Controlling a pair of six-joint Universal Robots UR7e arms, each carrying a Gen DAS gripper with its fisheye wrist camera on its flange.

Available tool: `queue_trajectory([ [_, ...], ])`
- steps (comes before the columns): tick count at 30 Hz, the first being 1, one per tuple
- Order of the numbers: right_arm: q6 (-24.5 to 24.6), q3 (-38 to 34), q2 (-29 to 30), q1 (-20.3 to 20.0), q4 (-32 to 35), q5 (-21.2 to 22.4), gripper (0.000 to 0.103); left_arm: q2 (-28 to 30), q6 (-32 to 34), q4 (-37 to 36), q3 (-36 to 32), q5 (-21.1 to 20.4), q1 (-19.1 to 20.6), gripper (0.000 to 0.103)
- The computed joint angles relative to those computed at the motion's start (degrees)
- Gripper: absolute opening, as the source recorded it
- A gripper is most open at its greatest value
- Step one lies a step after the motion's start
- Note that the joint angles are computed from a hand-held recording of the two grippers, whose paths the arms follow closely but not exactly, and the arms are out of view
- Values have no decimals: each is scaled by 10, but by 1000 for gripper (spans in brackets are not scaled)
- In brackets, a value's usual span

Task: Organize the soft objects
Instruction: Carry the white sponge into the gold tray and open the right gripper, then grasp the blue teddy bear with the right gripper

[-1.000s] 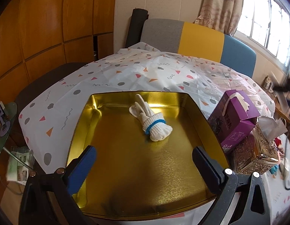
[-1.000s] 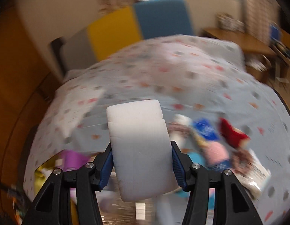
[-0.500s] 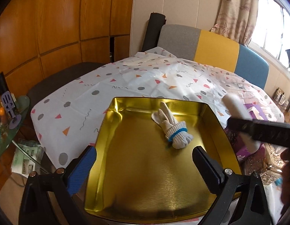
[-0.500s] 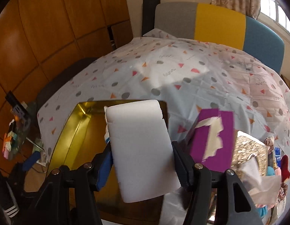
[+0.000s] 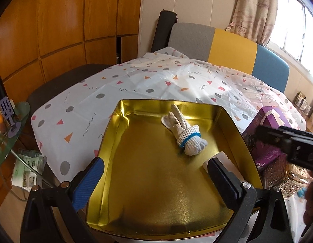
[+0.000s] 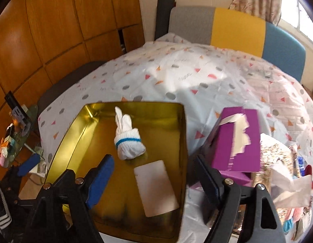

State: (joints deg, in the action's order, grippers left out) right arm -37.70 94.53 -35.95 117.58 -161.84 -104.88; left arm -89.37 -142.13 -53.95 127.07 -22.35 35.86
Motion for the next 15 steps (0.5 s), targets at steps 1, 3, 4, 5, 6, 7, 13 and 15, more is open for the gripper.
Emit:
queue_trajectory([
  [1,-3,5,-5,-2,-9,3,82,1,3,-3,0,0,1,103],
  [3,-8,11,-15,-7,-17,10,82,5,6,-4,-2,-1,2,103],
  [4,-13,14,-19,-9,-23,9,82,7,7,-4,-3,-1,2,103],
  [5,-17,16,-23,-11,-29,5,82,9,11,-4,-4,0,2,103],
  [6,-22,21,-27,-14,-41,3,82,11,12,-4,-5,-1,3,103],
  [7,-26,26,-32,-16,-51,3,82,12,14,-4,-6,-1,3,103],
  [13,-22,37,-67,-45,-84,5,82,15,41,-30,-4,1,6,103],
  [15,-17,35,-76,-54,-94,0,82,17,47,-37,-3,3,5,103],
])
